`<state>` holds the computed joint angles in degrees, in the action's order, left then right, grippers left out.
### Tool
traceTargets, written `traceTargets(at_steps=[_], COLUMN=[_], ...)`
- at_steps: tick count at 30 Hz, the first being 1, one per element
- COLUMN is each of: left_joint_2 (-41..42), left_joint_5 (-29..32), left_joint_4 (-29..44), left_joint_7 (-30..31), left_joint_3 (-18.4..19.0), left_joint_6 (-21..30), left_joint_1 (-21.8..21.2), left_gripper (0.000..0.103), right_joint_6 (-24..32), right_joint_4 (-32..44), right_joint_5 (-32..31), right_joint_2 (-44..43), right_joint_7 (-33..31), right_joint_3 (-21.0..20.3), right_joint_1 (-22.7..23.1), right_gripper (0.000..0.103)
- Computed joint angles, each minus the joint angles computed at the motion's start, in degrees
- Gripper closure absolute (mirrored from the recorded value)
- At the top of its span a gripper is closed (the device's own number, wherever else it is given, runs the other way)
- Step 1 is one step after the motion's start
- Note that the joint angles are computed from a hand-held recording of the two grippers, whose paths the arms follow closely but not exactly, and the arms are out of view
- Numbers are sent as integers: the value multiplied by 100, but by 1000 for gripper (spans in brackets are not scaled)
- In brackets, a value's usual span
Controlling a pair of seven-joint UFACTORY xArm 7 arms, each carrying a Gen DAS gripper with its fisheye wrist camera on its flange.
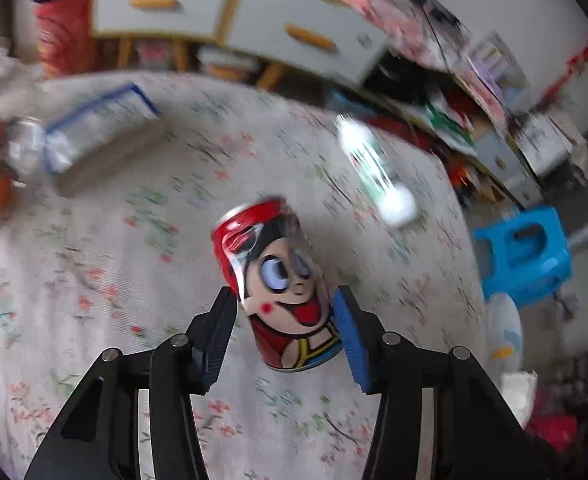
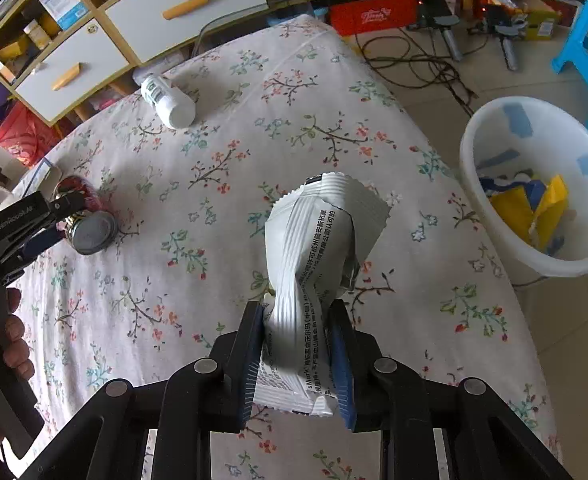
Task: Collect trash
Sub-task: 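Grasp the red cartoon can with the left gripper while the right holds the white packet, then carry the can and white packet to the wastebasket and open the right gripper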
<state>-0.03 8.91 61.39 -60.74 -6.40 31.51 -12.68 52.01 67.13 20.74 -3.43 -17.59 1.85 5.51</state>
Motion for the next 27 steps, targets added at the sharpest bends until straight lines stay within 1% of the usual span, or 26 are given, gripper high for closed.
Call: traceTargets(at_steps=[1, 2, 5, 7, 10, 13, 20, 27], left_joint_2=[59, 129, 289, 253, 125, -124, -715, -1003], left_joint_5=[-155, -181, 143, 445, 452, 631, 785, 766], left_joint_4=[100, 215, 450, 420, 252, 39, -439, -724], left_joint_7=[114, 144, 96, -175, -272, -406, -503, -458], left_joint_3=[2, 0, -12, -4, -6, -49, -306, -526], left_joint_6=[166, 363, 711, 708, 624, 582, 524, 381], left_joint_1=[0, -8, -91, -159, -170, -179, -204, -259], left_gripper=[50, 51, 55, 56, 57, 57, 57, 57], right_joint_6=[-5, -6, -1, -16, -13, -8, -6, -184], right_joint_4=[-7, -16, -71, -116, -152, -139, 30, 327], right_joint_5=[1, 1, 8, 0, 11, 10, 57, 43], right_joint_2=[0, -6, -52, -94, -136, -141, 27, 410], right_joint_7=[-2, -4, -28, -64, -120, -131, -25, 509], right_joint_3=[4, 10, 39, 47, 28, -6, -93, -251], right_joint_1=[3, 8, 46, 69, 80, 57, -85, -456], right_gripper=[74, 73, 73, 73, 73, 73, 73, 72])
